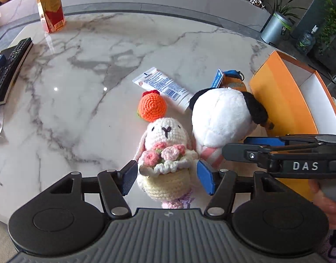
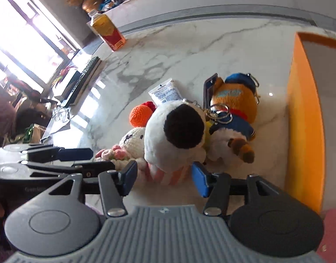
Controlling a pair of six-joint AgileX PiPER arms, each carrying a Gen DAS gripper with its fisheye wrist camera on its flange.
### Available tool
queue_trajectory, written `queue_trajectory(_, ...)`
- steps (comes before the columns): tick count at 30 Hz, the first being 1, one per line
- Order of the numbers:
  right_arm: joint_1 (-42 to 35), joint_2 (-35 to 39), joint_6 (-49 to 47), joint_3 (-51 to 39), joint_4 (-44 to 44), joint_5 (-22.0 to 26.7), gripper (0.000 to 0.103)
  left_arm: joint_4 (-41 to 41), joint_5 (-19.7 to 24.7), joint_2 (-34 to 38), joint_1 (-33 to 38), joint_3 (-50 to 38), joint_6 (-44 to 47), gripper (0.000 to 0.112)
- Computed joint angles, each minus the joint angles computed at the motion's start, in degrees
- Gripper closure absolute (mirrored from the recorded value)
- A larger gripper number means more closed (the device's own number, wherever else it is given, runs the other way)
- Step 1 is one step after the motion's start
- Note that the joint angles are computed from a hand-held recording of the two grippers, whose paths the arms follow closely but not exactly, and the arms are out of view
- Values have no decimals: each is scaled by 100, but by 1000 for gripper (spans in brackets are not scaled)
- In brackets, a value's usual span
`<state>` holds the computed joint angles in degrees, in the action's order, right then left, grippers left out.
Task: Organize objects
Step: 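Grasp the crocheted bunny with the left tool while the right tool grasps the white-black plush, then carry the bunny and white-black plush with both tools into the shoebox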
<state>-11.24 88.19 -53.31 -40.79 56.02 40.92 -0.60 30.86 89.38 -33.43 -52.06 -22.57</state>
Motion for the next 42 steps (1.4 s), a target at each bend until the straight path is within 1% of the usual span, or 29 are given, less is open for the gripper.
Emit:
queue_trajectory(3,383,138,-133,205,503,-719,40,-135,-160,92,42,105,42,41)
queue_trajectory(4,463,224,-251,228,697,-865,38,-167,-199,146,55,113,26,41)
queue_trajectory(5,520,332,-371,236,882,-968,38,-280,-287,181,89,148,93,40)
queue_trajectory(6,583,475,-571,256,1163,-1080,37,-558,-371,216,158,180,314,40)
queue_trajectory(7,562,570,-715,245,1341,-1043,34,-805,-417,251,213,193,502,40)
queue_trajectory(10,588,760,-1196,271,1870,-1068,32,-913,-482,354,188,157,553,38)
queue_trajectory(14,632,959,-1848,296,2465,-1069,32,-822,-488,443,109,76,411,40)
queue_trajectory(15,613,998,-1966,294,2551,-1010,37,-734,-503,447,80,75,294,40)
queue_trajectory(19,670,923,-2092,330,2549,-1090,41,-250,-563,401,-88,124,-255,48)
queue_trajectory(20,667,862,-1963,327,2415,-1095,42,-110,-572,379,-136,140,-425,49)
queue_trajectory(22,607,784,-1893,366,2305,-1049,44,198,-604,313,-237,191,-792,54)
queue_trajectory(24,481,647,-1922,451,2292,-937,44,298,-634,227,-289,261,-976,55)
queue_trajectory(29,21,-65,-1696,656,1795,-443,45,738,-771,-147,-486,550,-1677,57)
queue_trajectory(32,-483,-645,-1624,790,1478,14,45,1133,-745,-430,-683,635,-2332,57)
queue_trajectory(33,-701,-829,-1734,835,1433,193,45,1349,-697,-531,-794,625,-2630,57)
queue_trajectory(37,-1859,-1504,-1840,850,1059,1228,44,2376,-334,-839,-1403,334,-3769,57)
queue_trajectory(40,-2814,-1765,-1982,672,747,2064,44,2925,-29,-867,-1877,-125,-4220,57)
queue_trajectory(42,-3441,-1820,-2150,507,574,2530,44,3217,128,-797,-2161,-464,-4399,57)
